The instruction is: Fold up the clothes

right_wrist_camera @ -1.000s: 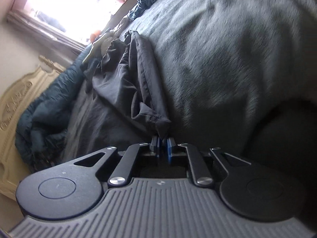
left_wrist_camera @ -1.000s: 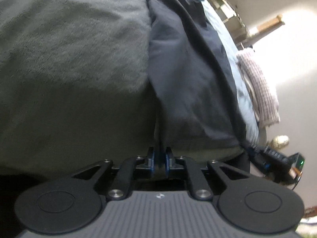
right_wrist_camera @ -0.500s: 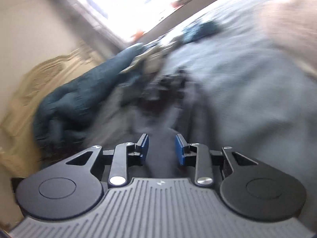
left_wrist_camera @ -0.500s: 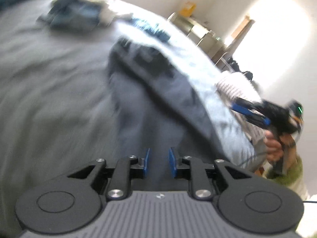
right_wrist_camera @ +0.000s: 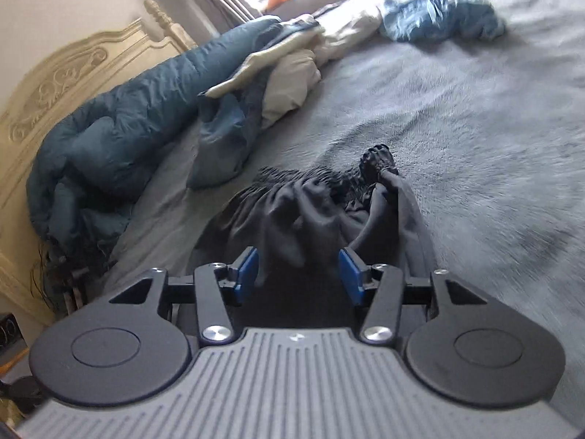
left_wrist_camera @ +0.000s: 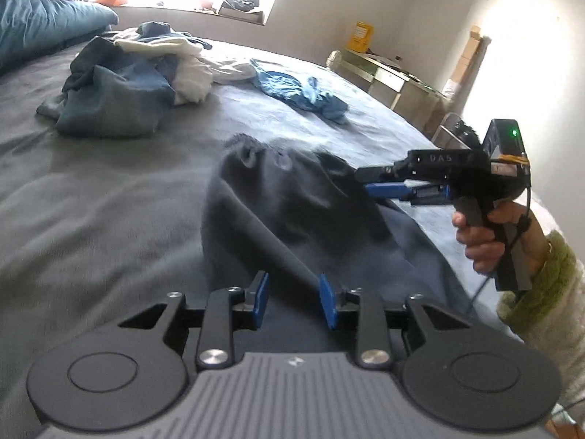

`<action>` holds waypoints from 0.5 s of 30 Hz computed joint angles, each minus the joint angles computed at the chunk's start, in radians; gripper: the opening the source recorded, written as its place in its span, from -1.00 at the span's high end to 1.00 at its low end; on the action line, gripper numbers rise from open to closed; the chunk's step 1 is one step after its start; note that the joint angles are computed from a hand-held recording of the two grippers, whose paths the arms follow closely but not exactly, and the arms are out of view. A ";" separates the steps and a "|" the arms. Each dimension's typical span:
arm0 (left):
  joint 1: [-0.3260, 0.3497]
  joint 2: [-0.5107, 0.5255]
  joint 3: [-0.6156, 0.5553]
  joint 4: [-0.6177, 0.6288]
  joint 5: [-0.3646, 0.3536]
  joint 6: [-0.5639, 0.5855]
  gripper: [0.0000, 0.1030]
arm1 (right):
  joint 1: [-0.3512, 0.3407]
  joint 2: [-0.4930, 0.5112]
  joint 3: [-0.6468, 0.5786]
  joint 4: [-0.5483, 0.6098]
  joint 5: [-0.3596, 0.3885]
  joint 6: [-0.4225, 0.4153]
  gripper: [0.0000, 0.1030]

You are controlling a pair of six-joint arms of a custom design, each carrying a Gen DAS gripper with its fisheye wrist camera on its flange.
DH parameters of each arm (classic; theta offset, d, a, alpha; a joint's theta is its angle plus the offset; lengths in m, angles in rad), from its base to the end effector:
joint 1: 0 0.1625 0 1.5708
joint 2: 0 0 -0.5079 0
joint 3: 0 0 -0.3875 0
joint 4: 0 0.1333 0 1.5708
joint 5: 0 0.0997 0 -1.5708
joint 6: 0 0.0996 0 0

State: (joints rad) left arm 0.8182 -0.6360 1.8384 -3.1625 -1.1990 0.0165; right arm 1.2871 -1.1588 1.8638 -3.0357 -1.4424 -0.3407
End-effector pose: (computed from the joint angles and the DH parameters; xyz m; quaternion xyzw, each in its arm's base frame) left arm -0.3381 -0.6090 0.0547 0.3286 0.9072 -0.2426 0.1008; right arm -0.0386 -0.6542 0.3739 0.0502 -0.9257 0.3705 0.0570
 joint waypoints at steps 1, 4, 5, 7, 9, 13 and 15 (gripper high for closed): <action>0.006 0.018 -0.021 -0.009 0.002 0.015 0.40 | -0.007 0.013 -0.020 0.017 0.010 0.020 0.06; 0.019 0.066 -0.082 -0.024 -0.002 0.048 0.36 | -0.027 0.048 -0.076 0.066 0.051 0.089 0.06; 0.022 0.077 -0.098 -0.021 -0.004 0.055 0.36 | -0.032 0.057 -0.090 0.080 0.066 0.113 0.07; 0.025 0.099 -0.126 -0.018 -0.011 0.071 0.35 | -0.028 0.068 -0.103 0.083 0.060 0.117 0.33; 0.027 0.117 -0.151 -0.003 -0.012 0.074 0.35 | -0.020 0.079 -0.112 0.080 0.045 0.108 0.80; 0.028 0.135 -0.178 0.007 -0.027 0.077 0.35 | 0.008 0.074 -0.092 -0.004 -0.002 0.040 0.96; 0.027 0.139 -0.183 0.005 -0.029 0.083 0.34 | 0.021 0.067 -0.078 -0.056 -0.016 -0.007 0.96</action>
